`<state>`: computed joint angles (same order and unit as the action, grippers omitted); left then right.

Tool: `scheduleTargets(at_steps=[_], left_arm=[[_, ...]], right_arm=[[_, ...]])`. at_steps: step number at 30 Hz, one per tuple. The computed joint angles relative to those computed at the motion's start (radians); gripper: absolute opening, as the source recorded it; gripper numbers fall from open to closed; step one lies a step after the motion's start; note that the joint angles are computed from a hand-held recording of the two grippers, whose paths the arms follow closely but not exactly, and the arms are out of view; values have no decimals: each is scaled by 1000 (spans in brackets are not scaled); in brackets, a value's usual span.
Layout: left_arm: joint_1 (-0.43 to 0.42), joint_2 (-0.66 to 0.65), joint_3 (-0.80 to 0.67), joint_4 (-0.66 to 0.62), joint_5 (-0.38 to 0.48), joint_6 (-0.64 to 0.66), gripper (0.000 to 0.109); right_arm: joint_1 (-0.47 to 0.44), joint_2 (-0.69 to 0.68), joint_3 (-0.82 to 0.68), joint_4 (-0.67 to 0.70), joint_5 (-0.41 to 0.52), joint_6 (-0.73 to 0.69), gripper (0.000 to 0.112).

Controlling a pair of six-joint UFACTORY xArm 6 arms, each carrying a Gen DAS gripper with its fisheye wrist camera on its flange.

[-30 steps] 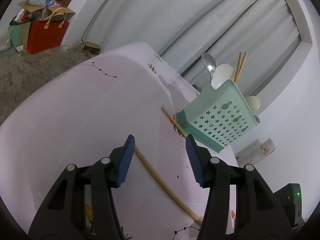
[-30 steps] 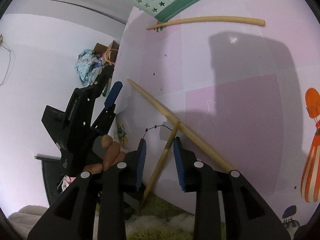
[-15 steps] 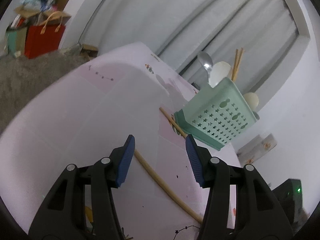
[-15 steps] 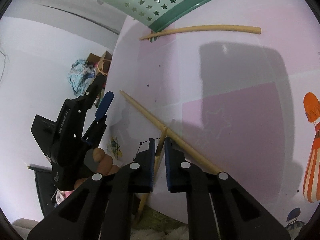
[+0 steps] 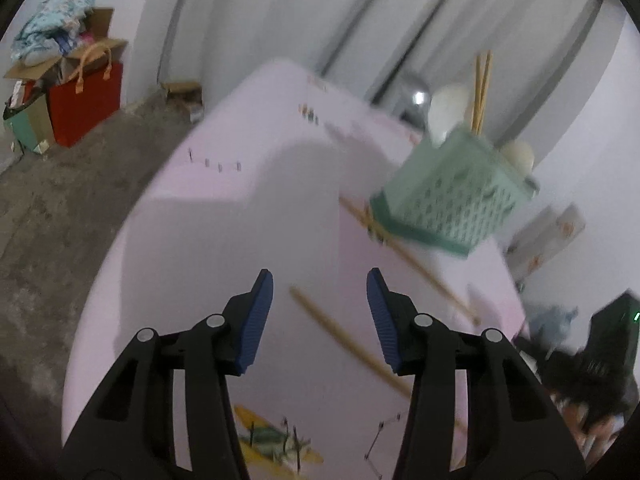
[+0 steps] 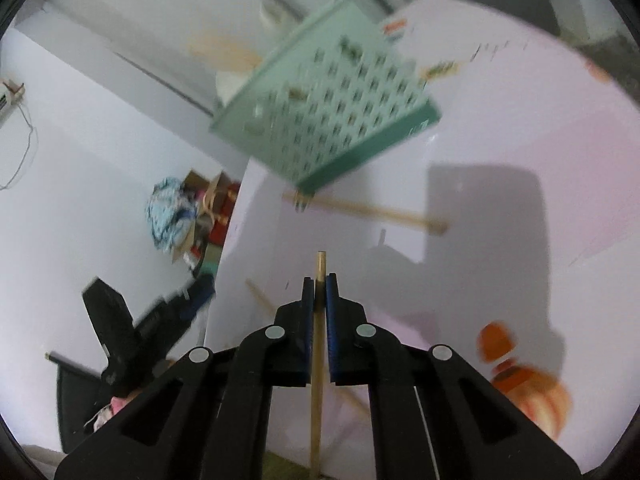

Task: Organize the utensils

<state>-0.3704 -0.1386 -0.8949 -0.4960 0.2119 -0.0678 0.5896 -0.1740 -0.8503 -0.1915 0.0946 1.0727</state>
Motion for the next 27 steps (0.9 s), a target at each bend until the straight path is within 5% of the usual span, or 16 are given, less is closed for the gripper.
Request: scheduleTargets(at_steps=[6, 16, 22, 27], left_arm=[[20, 73, -89, 203, 167, -166, 41], [6, 185, -247, 553, 303, -394, 12], [-5, 212, -288, 603, 326, -445, 4], [-9, 212, -276, 618, 283, -497, 3]], right_arm=[[-71, -73, 58, -106, -50, 88, 6], [-161, -142, 127, -211, -123, 185, 6], [-152, -152, 179, -8, -179, 28, 6], [-174, -180, 196, -60, -185, 71, 6]])
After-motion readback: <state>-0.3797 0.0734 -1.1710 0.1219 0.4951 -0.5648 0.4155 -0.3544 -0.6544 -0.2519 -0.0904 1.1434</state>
